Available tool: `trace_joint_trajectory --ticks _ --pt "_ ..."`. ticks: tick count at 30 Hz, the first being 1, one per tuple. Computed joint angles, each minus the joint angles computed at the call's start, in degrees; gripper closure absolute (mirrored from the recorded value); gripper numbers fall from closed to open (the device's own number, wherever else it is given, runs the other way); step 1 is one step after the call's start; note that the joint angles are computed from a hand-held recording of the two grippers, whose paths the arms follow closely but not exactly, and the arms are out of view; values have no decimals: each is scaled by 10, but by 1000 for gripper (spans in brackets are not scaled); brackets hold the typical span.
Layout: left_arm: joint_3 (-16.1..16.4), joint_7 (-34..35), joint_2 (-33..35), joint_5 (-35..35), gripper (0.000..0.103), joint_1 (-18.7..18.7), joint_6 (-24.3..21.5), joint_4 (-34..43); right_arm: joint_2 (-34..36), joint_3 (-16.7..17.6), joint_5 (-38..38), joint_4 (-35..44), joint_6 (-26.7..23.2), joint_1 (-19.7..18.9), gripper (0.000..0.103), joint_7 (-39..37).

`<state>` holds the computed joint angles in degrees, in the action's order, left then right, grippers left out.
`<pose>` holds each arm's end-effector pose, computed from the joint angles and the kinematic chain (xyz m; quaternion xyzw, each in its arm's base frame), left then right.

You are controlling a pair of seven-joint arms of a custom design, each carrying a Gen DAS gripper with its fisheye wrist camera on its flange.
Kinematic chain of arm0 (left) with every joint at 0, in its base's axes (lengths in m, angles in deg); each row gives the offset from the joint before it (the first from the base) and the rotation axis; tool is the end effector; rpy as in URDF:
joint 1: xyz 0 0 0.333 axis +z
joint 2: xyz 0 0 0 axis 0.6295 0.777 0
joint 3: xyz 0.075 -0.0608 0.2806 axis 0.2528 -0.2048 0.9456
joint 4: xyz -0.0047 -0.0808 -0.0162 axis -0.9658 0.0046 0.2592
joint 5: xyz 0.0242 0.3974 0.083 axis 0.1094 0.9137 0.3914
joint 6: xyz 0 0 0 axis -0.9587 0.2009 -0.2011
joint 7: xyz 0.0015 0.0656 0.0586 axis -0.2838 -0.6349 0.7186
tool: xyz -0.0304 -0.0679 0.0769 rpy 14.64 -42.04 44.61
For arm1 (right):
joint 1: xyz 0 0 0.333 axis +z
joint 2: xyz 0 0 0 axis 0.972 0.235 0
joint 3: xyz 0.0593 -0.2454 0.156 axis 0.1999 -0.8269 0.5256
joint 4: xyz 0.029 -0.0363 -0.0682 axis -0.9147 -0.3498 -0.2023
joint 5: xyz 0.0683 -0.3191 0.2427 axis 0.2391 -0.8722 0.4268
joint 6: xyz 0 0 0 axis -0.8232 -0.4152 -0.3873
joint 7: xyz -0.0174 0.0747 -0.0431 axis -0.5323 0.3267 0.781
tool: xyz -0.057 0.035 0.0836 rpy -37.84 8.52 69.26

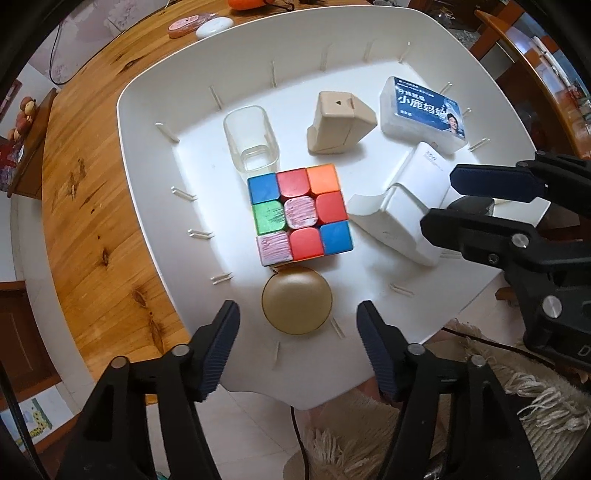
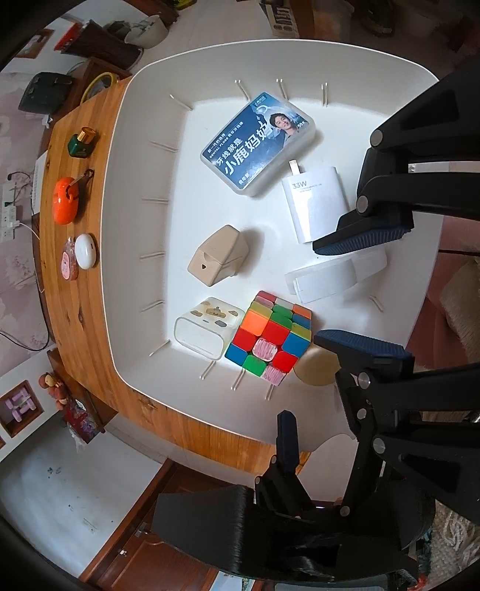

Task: Organize rigid objects
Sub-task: 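Place the gold compact in the tray with the left tool while the right tool places the white dispenser, then move both open tools back toward the white earbud case and green-capped bottle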

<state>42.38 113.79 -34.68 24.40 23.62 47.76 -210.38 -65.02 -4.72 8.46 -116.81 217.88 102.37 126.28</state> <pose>0.4326 -0.2156 0.4281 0.6110 -0.7915 0.0164 0.0037 0.4492 0.3250 0.4531 -0.8259 0.5292 0.0594 0.1850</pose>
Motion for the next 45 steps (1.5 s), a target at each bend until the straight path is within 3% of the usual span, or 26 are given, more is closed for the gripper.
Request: trace_joint_trajectory --ticks 3,17,28,37,40,45 --pt "-7 -11 4 19 21 1 1 8 -2 0 -3 0 0 -1 60 1" --pt "3 -34 -1 35 21 14 4 35 -5 -4 -20 12 3 -10 60 19" --pt "9 -62 28 67 21 44 16 113 10 -13 -34 55 13 -26 60 19" --pt "-1 -94 115 134 21 60 6 246 70 -29 -93 171 4 -53 59 4" --pt "-3 -104 155 158 21 61 2 305 103 -36 -114 227 0 -62 54 -7" --pt "-2 -125 230 192 21 59 -14 410 177 -48 -112 347 -15 -76 53 -36"
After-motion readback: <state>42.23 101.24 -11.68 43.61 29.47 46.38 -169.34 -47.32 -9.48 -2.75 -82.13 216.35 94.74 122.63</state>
